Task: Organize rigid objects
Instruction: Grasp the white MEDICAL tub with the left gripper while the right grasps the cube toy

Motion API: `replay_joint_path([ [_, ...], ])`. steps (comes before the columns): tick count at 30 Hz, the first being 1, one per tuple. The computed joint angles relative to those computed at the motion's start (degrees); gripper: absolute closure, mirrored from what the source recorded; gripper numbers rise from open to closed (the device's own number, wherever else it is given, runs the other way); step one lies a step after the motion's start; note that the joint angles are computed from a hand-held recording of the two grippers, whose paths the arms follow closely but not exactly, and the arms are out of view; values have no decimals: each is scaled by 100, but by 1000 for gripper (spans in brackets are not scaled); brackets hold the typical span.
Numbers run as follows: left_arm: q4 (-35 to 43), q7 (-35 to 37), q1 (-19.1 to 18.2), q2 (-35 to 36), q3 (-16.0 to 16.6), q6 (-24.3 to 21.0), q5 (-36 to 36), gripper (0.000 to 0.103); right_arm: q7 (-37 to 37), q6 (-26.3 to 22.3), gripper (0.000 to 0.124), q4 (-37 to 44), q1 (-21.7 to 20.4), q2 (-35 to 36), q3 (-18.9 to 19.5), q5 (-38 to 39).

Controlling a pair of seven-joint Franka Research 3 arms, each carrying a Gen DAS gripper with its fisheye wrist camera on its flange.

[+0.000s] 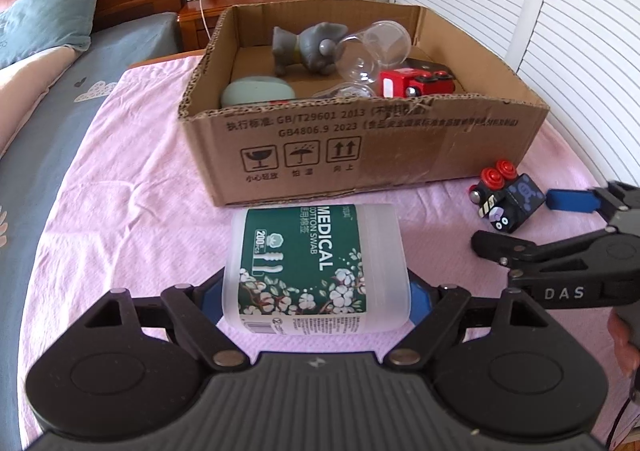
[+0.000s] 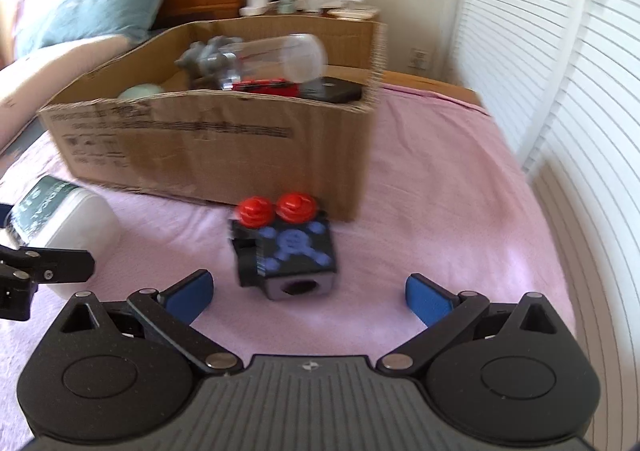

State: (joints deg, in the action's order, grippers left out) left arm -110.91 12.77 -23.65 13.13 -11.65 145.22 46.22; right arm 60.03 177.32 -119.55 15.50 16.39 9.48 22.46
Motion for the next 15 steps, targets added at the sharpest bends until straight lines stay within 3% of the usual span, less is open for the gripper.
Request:
replay_joint_path([
  [5,-70,-46,45,-13,5,138,-89,20,-1309,-104,21,131,-785,100,967,805],
  [12,-15,-188,-28,75,54,68,126,18,-2265,110,21,119,-963,135,1301,1743],
  [15,48,-318,-71,125,80,-16,251,16,-2417,100,21,141,-903,133,1247,1930],
])
